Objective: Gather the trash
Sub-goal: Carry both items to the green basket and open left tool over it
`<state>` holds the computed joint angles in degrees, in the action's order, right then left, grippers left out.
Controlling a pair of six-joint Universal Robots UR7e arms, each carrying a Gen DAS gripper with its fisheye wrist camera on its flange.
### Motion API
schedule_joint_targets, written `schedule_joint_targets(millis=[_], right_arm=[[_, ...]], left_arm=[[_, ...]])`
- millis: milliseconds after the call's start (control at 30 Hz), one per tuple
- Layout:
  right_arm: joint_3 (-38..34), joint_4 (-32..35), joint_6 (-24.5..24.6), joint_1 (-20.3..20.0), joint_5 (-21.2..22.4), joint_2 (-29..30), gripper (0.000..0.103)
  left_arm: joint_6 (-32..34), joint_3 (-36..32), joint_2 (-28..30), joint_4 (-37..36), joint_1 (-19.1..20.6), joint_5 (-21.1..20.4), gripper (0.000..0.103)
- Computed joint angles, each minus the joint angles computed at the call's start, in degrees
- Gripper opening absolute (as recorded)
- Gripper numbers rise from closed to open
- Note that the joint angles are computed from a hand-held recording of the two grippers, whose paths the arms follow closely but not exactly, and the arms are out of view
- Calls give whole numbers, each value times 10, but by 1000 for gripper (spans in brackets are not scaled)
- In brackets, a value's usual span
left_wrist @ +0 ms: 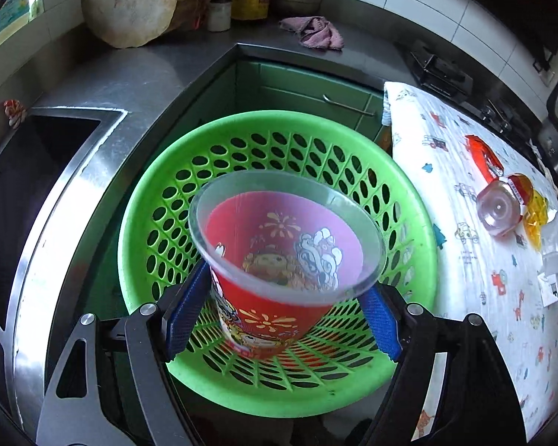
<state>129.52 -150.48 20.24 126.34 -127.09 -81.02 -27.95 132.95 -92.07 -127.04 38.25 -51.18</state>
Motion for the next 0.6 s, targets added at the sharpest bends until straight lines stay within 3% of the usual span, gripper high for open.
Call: schedule_joint_targets(millis=[200,600], right_arm=[[-19,-13,-12,-3,14,36,61],[-54,-34,-31,-8,34,101,61]], left_arm=[[-1,4,-14,5,18,-2,77],[-20,8,-78,43,10,24,83]])
